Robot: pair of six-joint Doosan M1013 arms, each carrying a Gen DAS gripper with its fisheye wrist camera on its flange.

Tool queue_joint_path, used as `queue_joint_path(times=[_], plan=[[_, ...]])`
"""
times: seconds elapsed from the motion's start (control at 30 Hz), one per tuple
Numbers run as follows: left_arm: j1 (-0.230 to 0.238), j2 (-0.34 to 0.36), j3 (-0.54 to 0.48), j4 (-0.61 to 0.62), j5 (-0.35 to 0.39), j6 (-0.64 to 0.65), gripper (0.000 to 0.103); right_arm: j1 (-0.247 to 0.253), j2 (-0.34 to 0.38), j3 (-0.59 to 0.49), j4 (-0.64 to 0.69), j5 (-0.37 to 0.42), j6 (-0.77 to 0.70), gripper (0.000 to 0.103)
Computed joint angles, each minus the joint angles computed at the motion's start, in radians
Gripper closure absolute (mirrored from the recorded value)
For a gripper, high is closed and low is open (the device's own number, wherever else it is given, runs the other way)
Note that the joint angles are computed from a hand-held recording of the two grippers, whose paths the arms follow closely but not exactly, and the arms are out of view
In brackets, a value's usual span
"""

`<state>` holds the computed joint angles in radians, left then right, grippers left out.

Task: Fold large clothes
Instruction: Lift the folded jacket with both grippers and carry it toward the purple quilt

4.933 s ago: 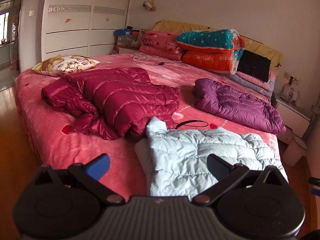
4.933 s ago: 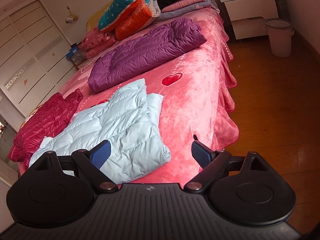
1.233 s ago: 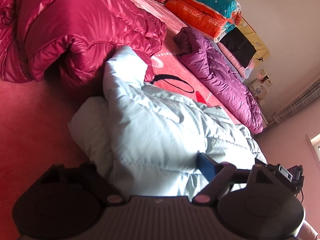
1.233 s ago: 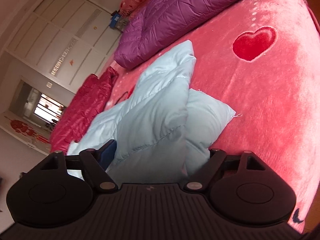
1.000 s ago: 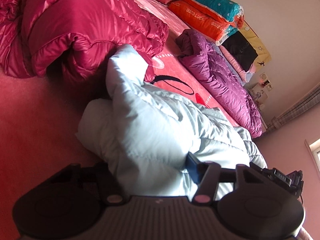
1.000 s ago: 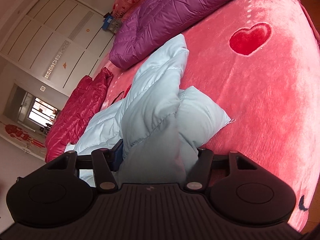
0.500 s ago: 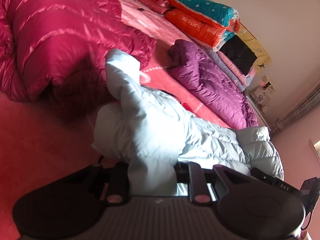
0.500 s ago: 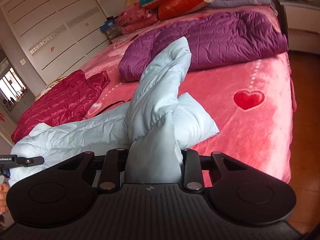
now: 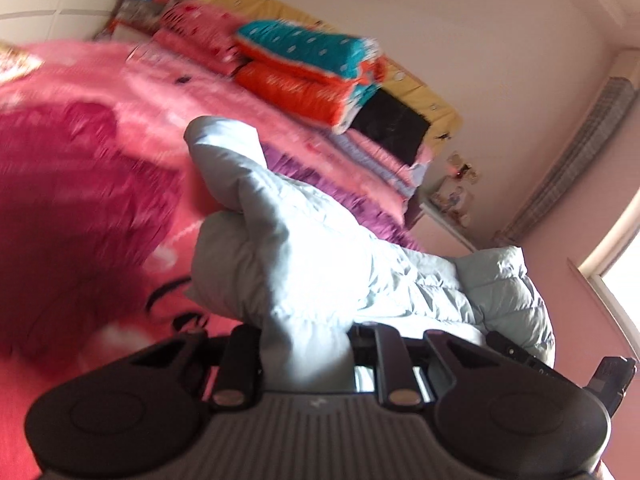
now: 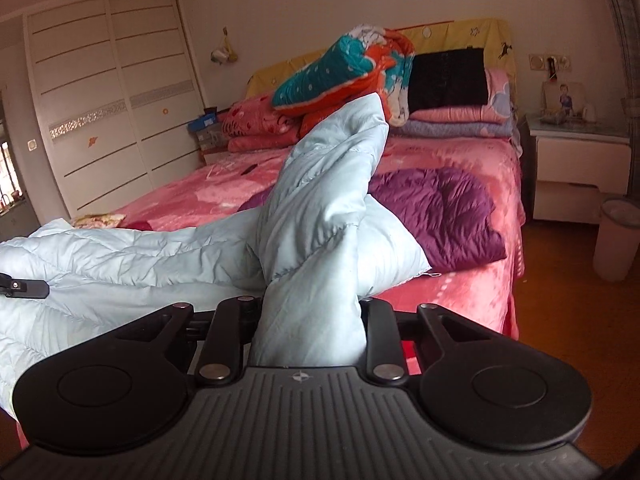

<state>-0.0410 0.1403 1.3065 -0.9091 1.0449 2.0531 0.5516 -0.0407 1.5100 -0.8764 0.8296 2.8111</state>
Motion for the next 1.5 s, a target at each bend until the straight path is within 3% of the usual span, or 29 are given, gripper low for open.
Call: queue_joint_path(times=[0.3,0.47,0.67,0.8,0.9,1.1,1.23,1.33,1.43,1.5], plan=[[-0.097,0.111,-0.244,-0.013,-0.083,0.05,0.085,-0.077,0.005,-0.1,-0.209,0.0,0.02,0.073],[-0.146,0.239,-0.434,-0.001,-0.139,0.048,0.083,-0.172,0.058,-0.178,-0.245,-0.051,-0.006,0.073],[-0.202,0.398,-0.609,0.063,-0.227,0.024,0.082,-0.304,0.182,-0.28,-0.28,-0.128,-0.007,0.073],[-0.234,0.507,-0.732,0.178,-0.218,-0.077,0.082,-0.376,0.278,-0.34,-0.291,-0.141,0.037,0.073],[-0.248,0.6,-0.853,0.26,-0.166,-0.174,0.082,-0.422,0.336,-0.385,-0.181,-0.142,-0.036,0.073],[-0.268,0.764,-1.088,0.407,-0.05,-0.324,0.082,-0.455,0.412,-0.416,-0.059,-0.12,-0.162,0.073],[-0.285,0.77,-1.06,0.462,-0.062,-0.318,0.077,-0.466,0.446,-0.423,-0.016,-0.105,-0.2,0.073],[-0.286,0.726,-0.965,0.46,-0.11,-0.302,0.068,-0.455,0.47,-0.43,-0.019,-0.075,-0.222,0.07],[-0.283,0.719,-0.936,0.483,-0.133,-0.299,0.053,-0.449,0.48,-0.432,-0.017,-0.044,-0.232,0.06],[-0.28,0.713,-0.922,0.496,-0.122,-0.317,0.05,-0.446,0.482,-0.436,-0.012,-0.021,-0.23,0.044]])
